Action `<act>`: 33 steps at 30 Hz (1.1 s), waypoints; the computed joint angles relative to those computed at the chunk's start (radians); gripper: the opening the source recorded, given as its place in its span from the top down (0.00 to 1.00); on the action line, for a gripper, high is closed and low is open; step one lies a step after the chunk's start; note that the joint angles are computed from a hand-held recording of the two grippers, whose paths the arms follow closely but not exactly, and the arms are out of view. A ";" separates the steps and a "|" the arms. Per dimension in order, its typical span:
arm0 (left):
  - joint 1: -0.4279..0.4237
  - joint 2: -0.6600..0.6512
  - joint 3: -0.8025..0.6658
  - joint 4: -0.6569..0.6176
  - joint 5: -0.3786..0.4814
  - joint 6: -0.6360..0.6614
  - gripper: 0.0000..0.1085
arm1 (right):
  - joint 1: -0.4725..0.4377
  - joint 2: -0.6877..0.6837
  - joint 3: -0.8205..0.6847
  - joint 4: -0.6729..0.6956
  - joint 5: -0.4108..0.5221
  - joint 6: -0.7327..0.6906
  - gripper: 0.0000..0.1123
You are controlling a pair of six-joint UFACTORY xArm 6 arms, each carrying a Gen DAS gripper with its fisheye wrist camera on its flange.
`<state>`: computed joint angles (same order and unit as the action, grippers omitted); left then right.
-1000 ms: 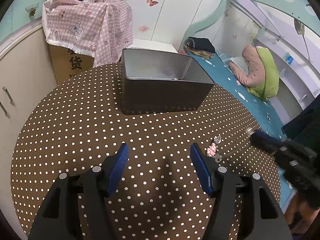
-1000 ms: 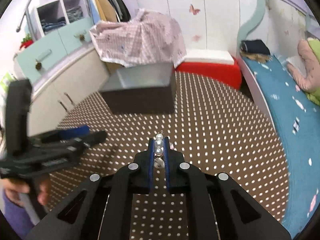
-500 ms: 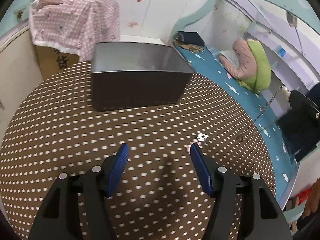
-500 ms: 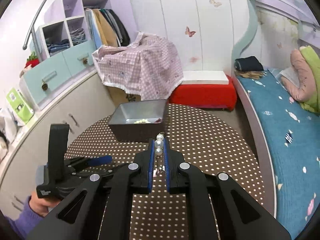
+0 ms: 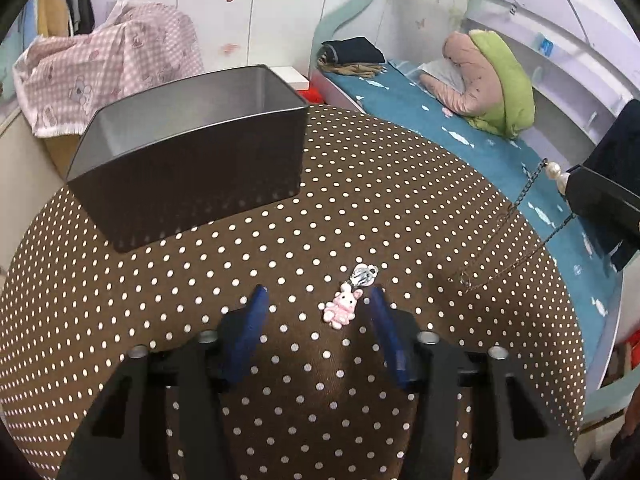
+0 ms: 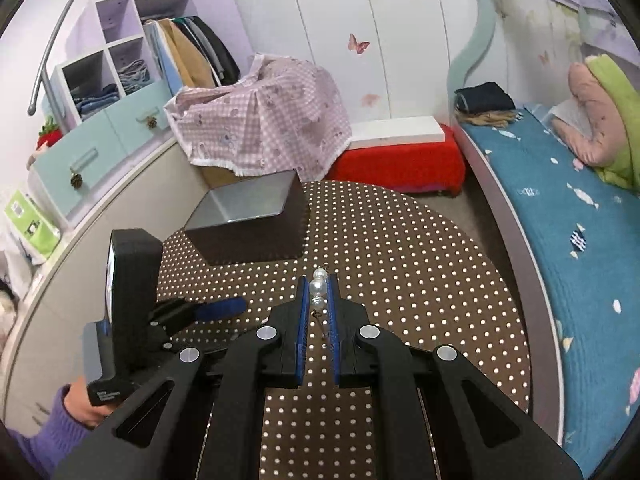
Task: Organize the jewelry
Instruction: 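Grasp the pink bunny charm with the left tool, then carry the bunny charm and pearl earring into the box and open both tools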
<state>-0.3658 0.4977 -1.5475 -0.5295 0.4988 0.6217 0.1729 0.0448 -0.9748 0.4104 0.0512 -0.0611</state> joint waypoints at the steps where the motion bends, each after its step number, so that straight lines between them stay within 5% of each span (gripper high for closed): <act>1: -0.004 0.000 0.004 0.021 -0.013 -0.006 0.62 | 0.003 0.005 -0.003 0.032 -0.001 -0.027 0.91; 7: -0.011 0.002 0.013 0.074 -0.047 -0.005 0.87 | 0.014 0.021 -0.016 0.117 0.001 -0.097 0.91; 23: 0.099 -0.039 -0.029 -0.227 0.102 0.171 0.91 | 0.042 0.045 -0.068 -0.004 0.006 0.015 0.91; 33: 0.180 -0.034 -0.154 -0.366 0.267 0.219 0.91 | 0.052 0.102 -0.207 -0.079 0.047 0.053 0.91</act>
<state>-0.1855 0.4632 -1.7018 -0.8952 0.7657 0.8410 0.2251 0.1472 -1.1821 0.3316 0.0982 -0.0077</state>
